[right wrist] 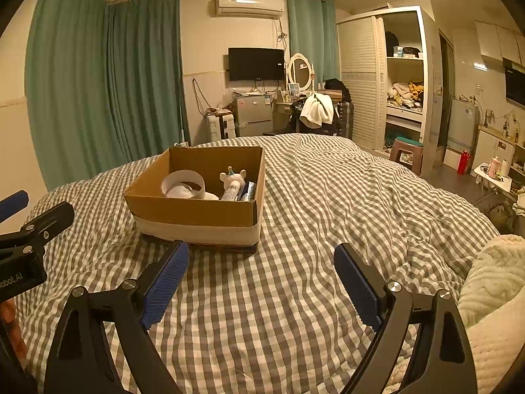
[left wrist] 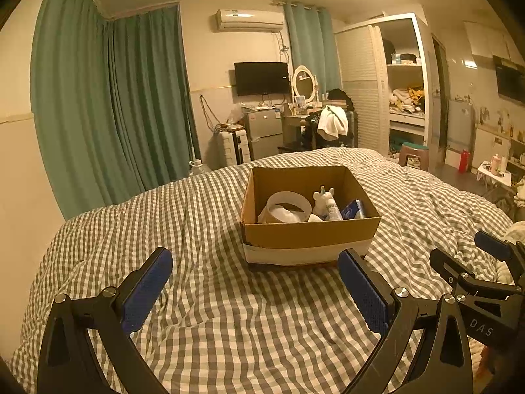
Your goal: Organize objects
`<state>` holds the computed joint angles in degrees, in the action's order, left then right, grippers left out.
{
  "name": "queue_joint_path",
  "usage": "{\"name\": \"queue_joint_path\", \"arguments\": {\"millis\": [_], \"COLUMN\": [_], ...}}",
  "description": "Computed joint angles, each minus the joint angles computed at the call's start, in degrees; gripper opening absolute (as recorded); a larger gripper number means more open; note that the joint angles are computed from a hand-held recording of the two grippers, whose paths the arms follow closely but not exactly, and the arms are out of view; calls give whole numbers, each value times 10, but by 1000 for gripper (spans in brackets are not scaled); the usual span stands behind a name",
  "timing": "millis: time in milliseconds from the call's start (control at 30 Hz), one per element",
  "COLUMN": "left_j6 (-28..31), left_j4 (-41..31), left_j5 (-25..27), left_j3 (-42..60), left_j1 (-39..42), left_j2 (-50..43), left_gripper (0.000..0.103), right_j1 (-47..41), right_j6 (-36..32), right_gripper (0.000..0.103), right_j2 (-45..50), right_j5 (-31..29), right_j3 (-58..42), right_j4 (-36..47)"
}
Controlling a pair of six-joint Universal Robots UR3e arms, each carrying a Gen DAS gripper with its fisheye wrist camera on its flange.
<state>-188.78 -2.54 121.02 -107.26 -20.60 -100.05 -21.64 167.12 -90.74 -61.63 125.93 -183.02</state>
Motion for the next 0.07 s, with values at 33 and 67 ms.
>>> {"name": "queue_joint_path", "arguments": {"millis": [33,67], "left_j6": [-1,0], "left_j4": [1,3], "left_j5": [-2,-5], "left_j3": [-1,-2], "left_j1": [1,2], "left_j2": [0,1], "left_gripper": [103,103], "right_j1": [0,0], "right_j6": [0,-1], "right_gripper": [90,90], "right_j2": [0,0], "right_j5": [1,1], "right_j3": [0,0], "right_j4": [0,0]}}
